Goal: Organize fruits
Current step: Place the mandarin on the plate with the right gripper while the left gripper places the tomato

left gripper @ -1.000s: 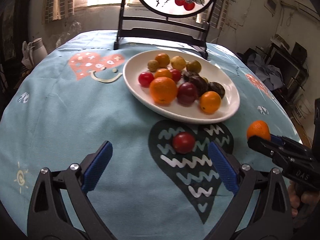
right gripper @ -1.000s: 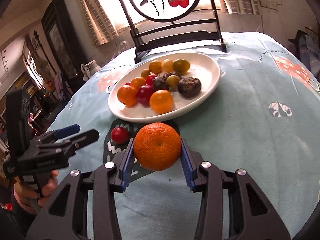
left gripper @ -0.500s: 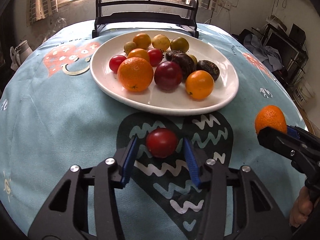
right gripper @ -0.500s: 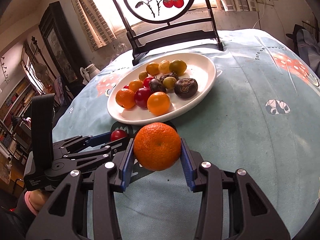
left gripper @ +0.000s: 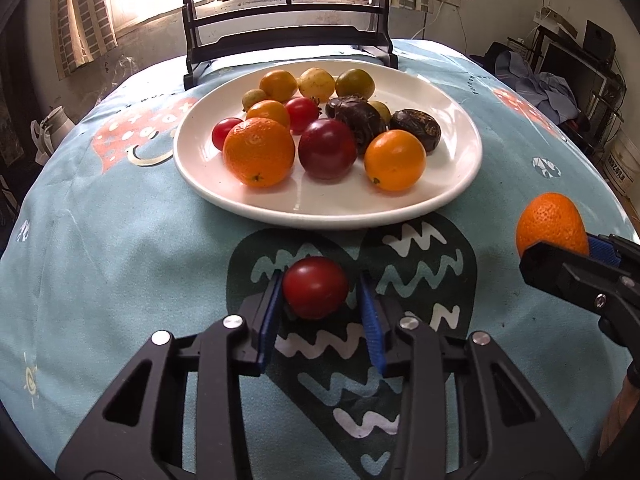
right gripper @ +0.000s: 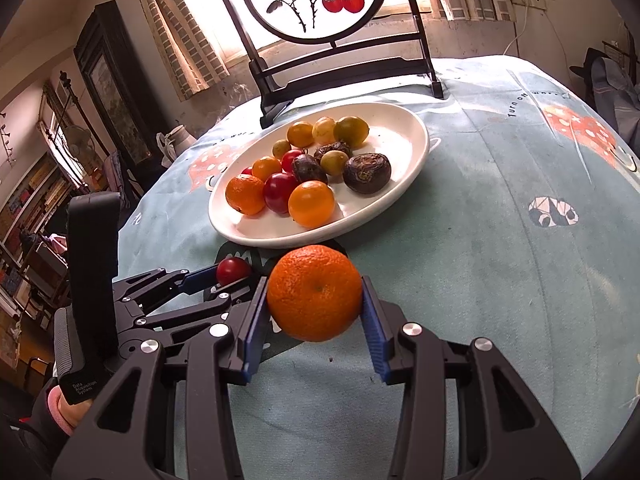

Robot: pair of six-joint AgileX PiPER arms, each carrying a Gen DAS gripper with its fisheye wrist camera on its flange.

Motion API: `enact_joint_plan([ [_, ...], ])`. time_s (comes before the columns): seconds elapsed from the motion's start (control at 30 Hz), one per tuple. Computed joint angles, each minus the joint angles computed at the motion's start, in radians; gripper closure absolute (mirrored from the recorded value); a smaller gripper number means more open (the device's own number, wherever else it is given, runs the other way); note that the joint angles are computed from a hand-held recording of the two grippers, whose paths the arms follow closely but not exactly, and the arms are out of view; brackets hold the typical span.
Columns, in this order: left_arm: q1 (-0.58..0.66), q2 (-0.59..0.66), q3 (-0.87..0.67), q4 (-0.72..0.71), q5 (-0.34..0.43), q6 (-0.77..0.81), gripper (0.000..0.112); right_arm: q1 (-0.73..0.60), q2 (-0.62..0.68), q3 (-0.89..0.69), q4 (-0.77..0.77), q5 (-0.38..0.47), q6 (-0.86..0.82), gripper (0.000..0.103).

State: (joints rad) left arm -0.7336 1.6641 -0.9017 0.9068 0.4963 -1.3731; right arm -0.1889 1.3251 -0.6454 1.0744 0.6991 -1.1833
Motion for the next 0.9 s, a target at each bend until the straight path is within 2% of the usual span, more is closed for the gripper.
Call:
enact_joint_plan([
  [0.03, -0.004, 0.001, -0.001, 0.006, 0.007, -0.007, 0.08, 0.003, 0.004, -0.001, -0.003, -0.006, 0.002, 0.059],
  [0.23, -0.019, -0.017, 0.017, 0.009, 0.017, -0.051, 0.081, 0.029, 0.019, 0.006, -0.012, -0.041, 0.0, 0.059],
  [0.33, -0.044, -0.064, 0.055, 0.001, 0.014, -0.084, 0.081, 0.04, 0.003, 0.025, -0.013, -0.045, -0.011, 0.059],
  [0.5, -0.113, -0.207, 0.153, 0.056, 0.041, -0.177, 0.082, -0.013, -0.065, 0.086, 0.022, 0.072, -0.089, 0.059],
  [0.57, -0.109, -0.251, 0.162, 0.035, 0.038, -0.136, 0.082, -0.038, -0.084, 0.091, 0.031, 0.13, -0.105, 0.059],
  [0.67, -0.07, -0.29, 0.13, -0.017, 0.033, -0.031, 0.082, -0.033, -0.11, 0.063, 0.039, 0.154, -0.099, 0.059],
  [0.77, 0.017, -0.288, 0.055, -0.116, 0.0, 0.132, 0.082, -0.01, -0.095, -0.004, 0.054, 0.138, -0.084, 0.059],
  [0.9, 0.119, -0.202, -0.083, -0.19, -0.013, 0.272, 0.082, 0.038, -0.02, -0.124, 0.089, 0.062, -0.066, 0.059],
])
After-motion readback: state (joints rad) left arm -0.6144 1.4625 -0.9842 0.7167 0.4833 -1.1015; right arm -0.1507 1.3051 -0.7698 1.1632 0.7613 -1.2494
